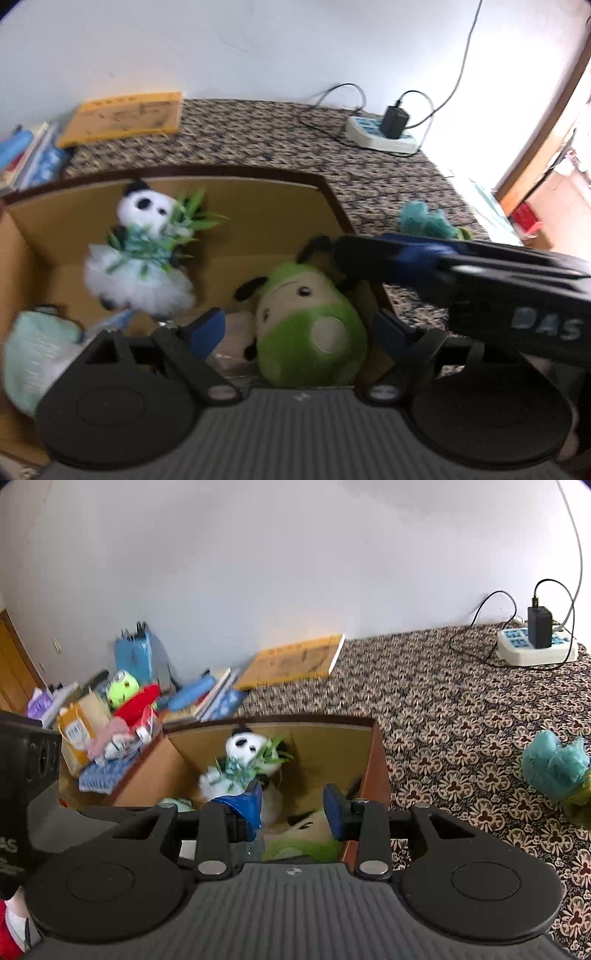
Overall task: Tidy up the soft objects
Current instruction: 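Carry the green plush into the cardboard box and open the right gripper, then move the right gripper back toward the teal pouch and green towel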
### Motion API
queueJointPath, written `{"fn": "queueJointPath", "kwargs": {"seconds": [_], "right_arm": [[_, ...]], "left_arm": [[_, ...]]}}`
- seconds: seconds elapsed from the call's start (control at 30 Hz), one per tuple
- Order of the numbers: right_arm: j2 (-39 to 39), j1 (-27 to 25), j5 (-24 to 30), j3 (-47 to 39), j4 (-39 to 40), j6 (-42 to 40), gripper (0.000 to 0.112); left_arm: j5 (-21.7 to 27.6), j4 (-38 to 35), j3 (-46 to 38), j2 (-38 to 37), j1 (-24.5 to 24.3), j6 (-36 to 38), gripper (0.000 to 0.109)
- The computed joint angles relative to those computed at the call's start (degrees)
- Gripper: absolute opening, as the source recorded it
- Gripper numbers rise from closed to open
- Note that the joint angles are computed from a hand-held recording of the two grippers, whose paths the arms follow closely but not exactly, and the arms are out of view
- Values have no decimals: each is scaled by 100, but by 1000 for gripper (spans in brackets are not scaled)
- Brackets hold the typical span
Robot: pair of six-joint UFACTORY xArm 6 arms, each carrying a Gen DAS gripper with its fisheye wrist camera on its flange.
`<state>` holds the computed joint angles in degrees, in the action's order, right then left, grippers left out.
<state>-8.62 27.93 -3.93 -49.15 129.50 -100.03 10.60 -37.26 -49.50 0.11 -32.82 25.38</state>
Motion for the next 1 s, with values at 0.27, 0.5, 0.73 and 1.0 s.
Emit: {"fn": "queueJointPath", "kwargs": {"seconds": [0.27, 0.5, 0.73, 1.0], "right_arm": [[-511, -242, 86, 335, 344, -104, 22], [-1017, -327, 215, 890, -637, 994, 22], [-1559, -530, 318, 1454, -1565, 1846, 22], [-2160, -980, 490, 2090, -2736, 2933, 23]], "left_arm": [[-83, 2949, 137, -372, 109, -2694, 87], [283, 5759, -69, -486, 4, -5160, 87], [856, 7217, -471, -368, -365, -6503, 88], [1285, 7899, -1005, -23, -808, -7166, 88]]}}
